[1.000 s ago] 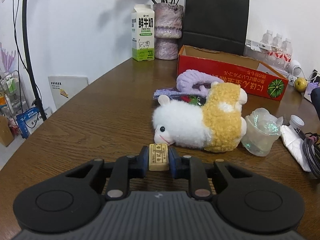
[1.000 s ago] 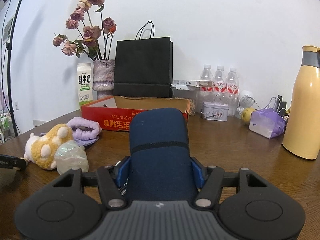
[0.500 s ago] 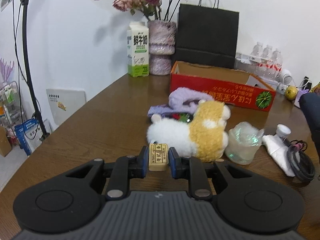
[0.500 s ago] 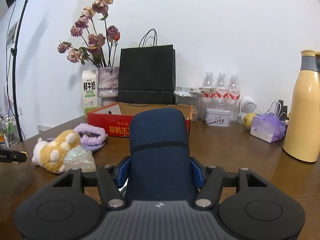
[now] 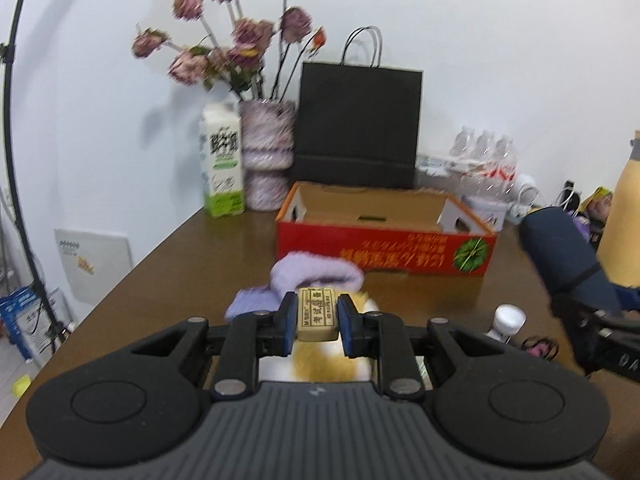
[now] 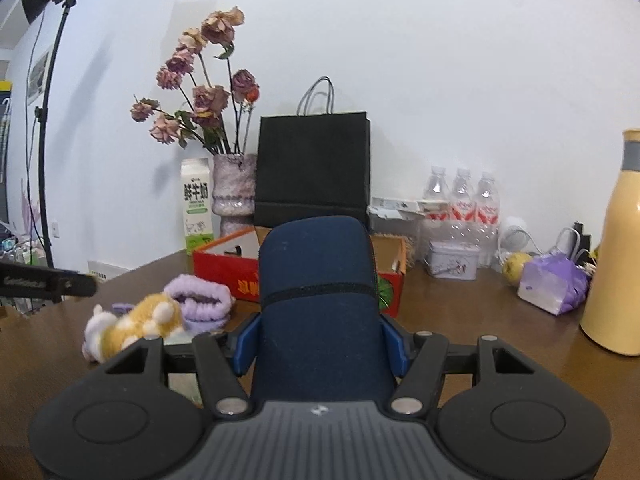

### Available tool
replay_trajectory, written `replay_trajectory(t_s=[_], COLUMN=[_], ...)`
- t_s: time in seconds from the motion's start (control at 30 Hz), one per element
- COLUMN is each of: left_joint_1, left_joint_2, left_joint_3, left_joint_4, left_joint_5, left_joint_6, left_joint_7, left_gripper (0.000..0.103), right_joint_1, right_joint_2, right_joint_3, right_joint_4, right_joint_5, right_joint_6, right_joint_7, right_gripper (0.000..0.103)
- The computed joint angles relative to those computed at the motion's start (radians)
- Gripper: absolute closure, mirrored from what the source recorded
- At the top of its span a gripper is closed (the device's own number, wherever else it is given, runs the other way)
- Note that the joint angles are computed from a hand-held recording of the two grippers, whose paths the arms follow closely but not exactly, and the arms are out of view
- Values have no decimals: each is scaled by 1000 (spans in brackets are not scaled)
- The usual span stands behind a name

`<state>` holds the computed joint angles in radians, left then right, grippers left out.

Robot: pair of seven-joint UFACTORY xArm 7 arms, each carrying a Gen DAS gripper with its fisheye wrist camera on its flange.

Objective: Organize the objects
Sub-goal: 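Lift the wooden block with the left tool while the right tool carries the navy case toward the box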

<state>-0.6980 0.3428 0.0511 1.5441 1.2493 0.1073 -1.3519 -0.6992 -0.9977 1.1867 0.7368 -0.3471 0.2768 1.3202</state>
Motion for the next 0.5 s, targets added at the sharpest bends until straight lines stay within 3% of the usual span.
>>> replay_trajectory(t_s=[0.3,0.5], left_joint_1=[-19,-12], left_joint_2=[134,263], left_joint_3=[0,-27], left_joint_4=[199,385], left_joint_5=[-187,-359], left_joint_6=[-15,21], left_joint_7=[173,349], left_gripper=[81,81], right_joint_1=[-141,-239], right_joint_2=[60,140], right_joint_3=[27,58], right_joint_4=[94,151], right_joint_5=[5,38], right_joint_6=[-81,-132], right_joint_7=[-56,-102], right_gripper=[42,42])
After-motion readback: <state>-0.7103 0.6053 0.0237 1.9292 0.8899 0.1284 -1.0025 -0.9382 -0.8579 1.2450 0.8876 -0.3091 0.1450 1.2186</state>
